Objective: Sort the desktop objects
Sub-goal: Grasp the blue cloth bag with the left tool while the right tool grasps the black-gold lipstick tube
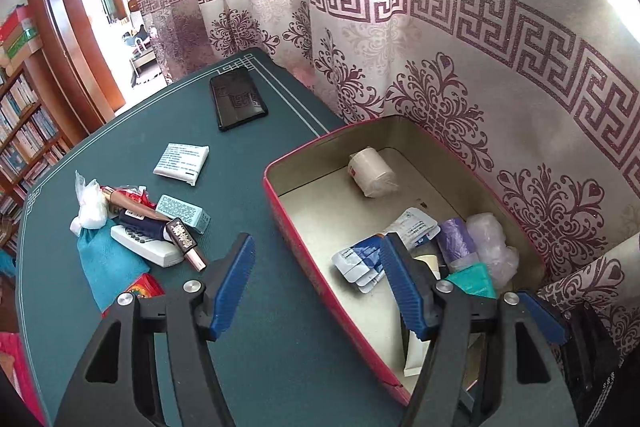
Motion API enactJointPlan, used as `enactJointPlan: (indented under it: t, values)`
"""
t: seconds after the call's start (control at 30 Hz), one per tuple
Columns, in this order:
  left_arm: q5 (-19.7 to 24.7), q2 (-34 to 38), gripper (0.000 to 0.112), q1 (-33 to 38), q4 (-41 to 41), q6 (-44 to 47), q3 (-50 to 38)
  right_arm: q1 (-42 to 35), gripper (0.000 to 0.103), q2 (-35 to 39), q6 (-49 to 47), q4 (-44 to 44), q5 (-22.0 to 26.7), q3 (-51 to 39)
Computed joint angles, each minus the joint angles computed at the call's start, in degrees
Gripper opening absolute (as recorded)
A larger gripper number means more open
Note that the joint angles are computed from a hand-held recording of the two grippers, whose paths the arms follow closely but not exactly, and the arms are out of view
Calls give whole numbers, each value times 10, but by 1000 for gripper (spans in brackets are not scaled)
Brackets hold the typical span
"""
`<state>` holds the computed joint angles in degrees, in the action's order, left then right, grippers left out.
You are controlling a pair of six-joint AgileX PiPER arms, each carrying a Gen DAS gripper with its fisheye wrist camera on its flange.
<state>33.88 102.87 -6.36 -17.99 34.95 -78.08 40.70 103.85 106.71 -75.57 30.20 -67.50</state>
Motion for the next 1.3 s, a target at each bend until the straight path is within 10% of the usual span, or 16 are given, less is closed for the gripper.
enactJointPlan:
  t: [1.3]
  values:
    - [130,223,69,280,-61,-13,-261,11,83,226,-464,367,73,-404]
